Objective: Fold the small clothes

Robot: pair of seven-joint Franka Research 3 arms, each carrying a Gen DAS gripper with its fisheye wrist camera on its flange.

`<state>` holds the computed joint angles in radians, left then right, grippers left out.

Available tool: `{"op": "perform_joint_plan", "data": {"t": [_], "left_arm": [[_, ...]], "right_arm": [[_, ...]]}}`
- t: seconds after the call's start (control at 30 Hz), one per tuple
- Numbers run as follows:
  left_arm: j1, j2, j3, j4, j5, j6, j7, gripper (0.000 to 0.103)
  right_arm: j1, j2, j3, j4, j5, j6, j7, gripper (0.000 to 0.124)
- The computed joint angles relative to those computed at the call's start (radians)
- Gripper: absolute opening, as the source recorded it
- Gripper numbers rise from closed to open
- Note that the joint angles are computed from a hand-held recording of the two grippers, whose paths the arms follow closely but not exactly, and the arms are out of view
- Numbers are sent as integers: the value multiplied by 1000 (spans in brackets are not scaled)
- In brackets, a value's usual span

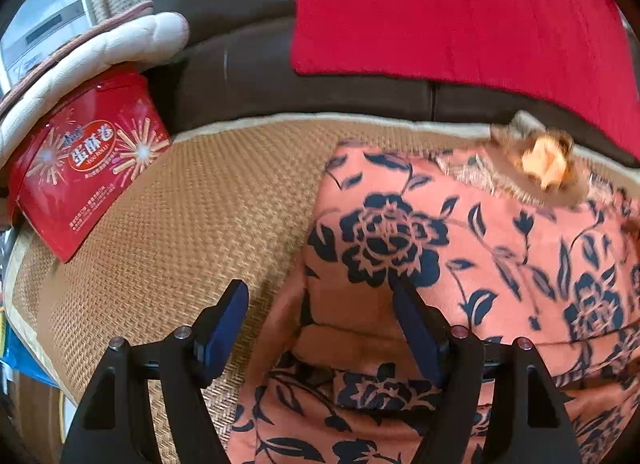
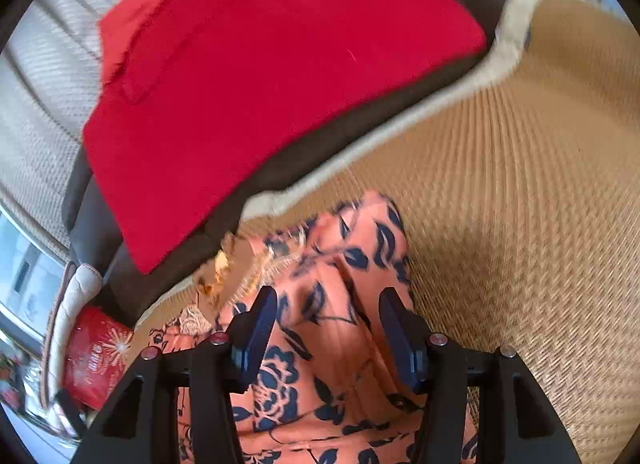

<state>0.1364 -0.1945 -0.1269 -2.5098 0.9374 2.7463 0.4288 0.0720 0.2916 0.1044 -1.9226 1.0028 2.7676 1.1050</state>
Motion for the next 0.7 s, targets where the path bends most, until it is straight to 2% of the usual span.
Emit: {"op": "perform_joint_plan", "data": {"t": [0.07,0.13,0.2,0.23,0.33,0.4,0.47,0.5,0.6,0.63,0.67,0.7], "left_arm": [[-11,13,7,0,-44,-3,36,75],[-13,10,6,-3,-56,-8,38,76],[-7,9,1,-7,-35,-10,19,76],[-6,2,-3,-12,-24,-16,9,75],[-6,-10,-5,-21,-13,-22,-6,76],[-6,-20,-10,-27,-5,-31,-16,76],[-7,-25,-11,-31,-1,-36,-19,75],[-8,-28,-12,-31,-1,-39,-19,75],[-7,-25,-15,-26,16,-48,-21,75],[-2,-18,-9,-24,26,-41,-23,75],[-2,-22,-12,-24,33,-45,-32,75],[0,-28,-17,-25,56,-45,-49,75]], "right_arm": [[9,17,-10,14,-58,-34,19,58],[43,10,-25,-4,-153,11,37,54],[92,-6,-58,-38,-307,65,101,25],[101,-15,-63,-52,-353,77,117,18],[70,-52,-8,-105,-311,164,42,14],[18,-96,59,-142,-157,226,-104,13],[10,-119,51,-162,-84,223,-149,13],[28,-125,22,-173,-130,208,-99,12],[145,-95,-147,-174,-532,157,296,13],[139,-87,-159,-162,-571,130,354,17],[108,-89,-135,-158,-540,119,349,17],[60,-96,-94,-157,-442,117,305,17]]}}
